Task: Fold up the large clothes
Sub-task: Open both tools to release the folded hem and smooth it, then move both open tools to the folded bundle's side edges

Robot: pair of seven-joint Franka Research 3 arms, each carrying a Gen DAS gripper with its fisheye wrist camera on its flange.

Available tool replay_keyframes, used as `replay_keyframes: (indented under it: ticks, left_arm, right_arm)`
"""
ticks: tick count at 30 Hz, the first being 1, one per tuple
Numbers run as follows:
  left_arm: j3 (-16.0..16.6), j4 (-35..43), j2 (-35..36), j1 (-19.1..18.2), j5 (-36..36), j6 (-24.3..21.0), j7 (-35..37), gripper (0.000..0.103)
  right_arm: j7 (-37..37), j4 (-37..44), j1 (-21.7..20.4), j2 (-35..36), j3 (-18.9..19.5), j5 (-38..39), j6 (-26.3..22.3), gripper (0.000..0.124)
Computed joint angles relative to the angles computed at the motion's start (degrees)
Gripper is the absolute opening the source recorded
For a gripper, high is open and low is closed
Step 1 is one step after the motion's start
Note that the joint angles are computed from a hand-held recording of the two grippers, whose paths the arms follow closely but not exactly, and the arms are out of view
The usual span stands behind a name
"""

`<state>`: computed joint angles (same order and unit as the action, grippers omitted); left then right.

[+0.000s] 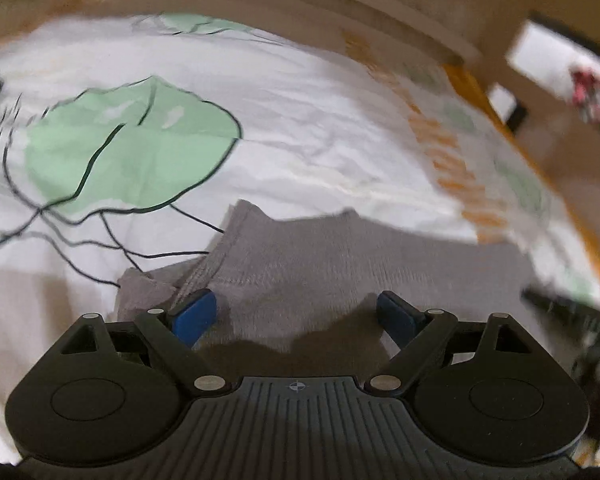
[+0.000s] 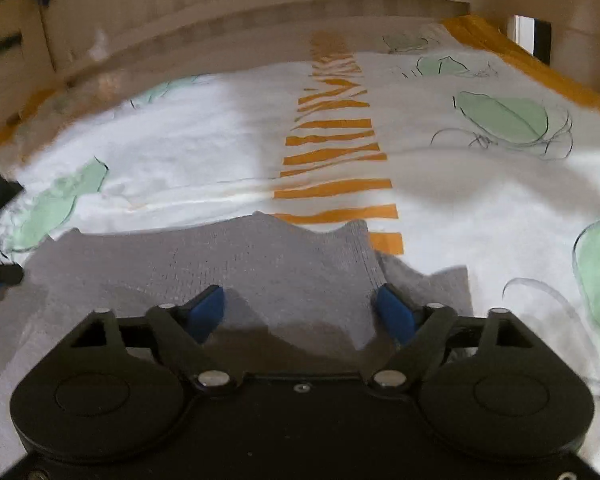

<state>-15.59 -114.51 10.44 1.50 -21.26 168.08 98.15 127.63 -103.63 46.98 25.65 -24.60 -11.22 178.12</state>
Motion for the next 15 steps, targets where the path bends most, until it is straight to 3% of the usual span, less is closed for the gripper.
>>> replay_keyframes:
  ticks: [3,5,8,11,13,15]
  left_arm:
    - [3.18,-2.07,-2.89,-2.94,9.15,-1.03,-5.49,0.088]
    - [2.75,-5.96,-6.49,-3.08,8.4,0.68,-3.85,0.089]
    - [3.42,-11.69,-11.7,-5.0,6.96,1.67,0.43,0.089]
    - [4.95,-17.2,-16.35,-7.36,8.71,-0.51,1.98,0.089]
    - [5.16,-21.16,-19.01,-7.79,13.44,-1.32,-0.5,0.089]
    - [6.34,-24.81,-21.4,-9.23,14.15,0.09,-1.48,0.09]
  right_arm:
    - [-0.44,0.18,-0.06,-1.11,0.49,-0.68,-2.47,0.09]
    - [1.18,-0.17,0.76,-2.38,-0.32,-3.11,-3.6,0.089]
    - [7.74,-4.55,8.04,-5.5,-8.06,-11.25,1.54,0.09]
    - [9.81,-9.87,17.97,-9.08,-17.16,-18.63,4.39,0.09]
    - [10.62,-12.94,22.95,-11.8,-20.66,-24.27,2.55,0.09]
    - [10.57,-15.5,24.13,-14.54,-19.82,-27.71,-1.58,0.09]
